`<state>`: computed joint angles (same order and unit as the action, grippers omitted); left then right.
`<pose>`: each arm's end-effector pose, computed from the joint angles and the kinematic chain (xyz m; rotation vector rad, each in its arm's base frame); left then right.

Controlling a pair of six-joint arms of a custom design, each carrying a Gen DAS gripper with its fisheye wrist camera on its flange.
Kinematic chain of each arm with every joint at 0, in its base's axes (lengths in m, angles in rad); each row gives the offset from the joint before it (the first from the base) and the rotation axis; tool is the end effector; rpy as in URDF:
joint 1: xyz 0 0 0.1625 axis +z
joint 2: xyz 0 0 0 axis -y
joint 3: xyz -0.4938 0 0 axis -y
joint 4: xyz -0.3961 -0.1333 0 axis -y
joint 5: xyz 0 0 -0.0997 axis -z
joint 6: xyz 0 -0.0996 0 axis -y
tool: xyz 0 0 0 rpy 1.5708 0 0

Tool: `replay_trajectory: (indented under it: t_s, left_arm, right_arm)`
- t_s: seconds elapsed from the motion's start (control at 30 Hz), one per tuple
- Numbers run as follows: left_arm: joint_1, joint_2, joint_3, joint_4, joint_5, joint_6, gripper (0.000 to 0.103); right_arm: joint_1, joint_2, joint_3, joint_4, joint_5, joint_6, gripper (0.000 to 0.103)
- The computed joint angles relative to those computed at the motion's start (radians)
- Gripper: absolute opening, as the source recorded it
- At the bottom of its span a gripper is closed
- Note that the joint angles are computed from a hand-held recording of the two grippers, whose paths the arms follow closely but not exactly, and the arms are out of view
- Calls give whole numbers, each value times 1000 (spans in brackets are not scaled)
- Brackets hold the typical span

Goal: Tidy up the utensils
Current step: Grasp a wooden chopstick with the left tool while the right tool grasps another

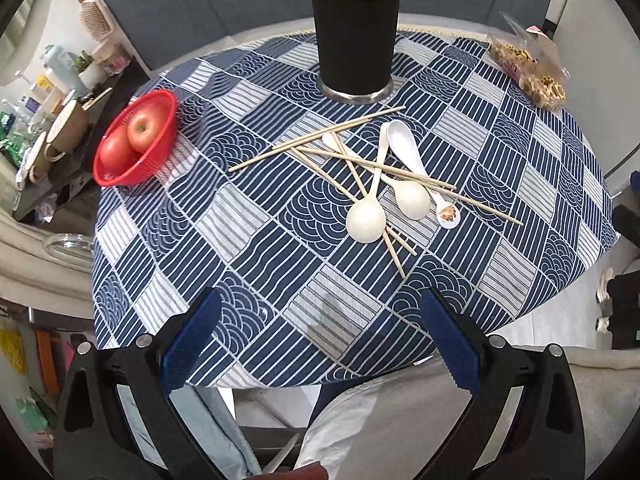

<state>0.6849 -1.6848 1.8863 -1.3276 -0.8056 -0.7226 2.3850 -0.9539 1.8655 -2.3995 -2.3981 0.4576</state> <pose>-0.1749 -0.4040 0.4661 0.3943 2.2645 -0.3046 0.4935 -0.3834 0.1767 0.4637 -2.3294 0.5399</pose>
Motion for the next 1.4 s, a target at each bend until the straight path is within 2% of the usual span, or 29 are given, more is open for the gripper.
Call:
replay_trajectory:
  t_s: [0.13, 0.4, 0.5, 0.57, 0.7, 1.33, 1.4]
  left_arm:
    - [49, 27, -12, -27, -15, 40, 97]
    - [141, 78, -47, -55, -22, 58, 97]
    - [171, 95, -64, -58, -14, 80, 97]
    - [191, 106, -74, -60, -6, 100, 97]
    - [219, 130, -84, -60, 44, 138, 97]
    - [380, 234, -168, -195, 111, 485, 97]
    - [399, 245, -185, -219, 87, 542, 97]
  right_arm:
    - [-18, 21, -14, -7, 26, -75, 95]
    - [-53, 57, -34, -6, 58, -116, 95]
    - [-67, 69, -48, 14, 55, -126, 95]
    - [-83, 72, -53, 19, 78, -144, 95]
    - [-105, 79, -59, 34, 85, -178, 95]
    - [-185, 157, -126, 145, 152, -318, 95]
    - [-193, 167, -133, 151, 161, -329, 95]
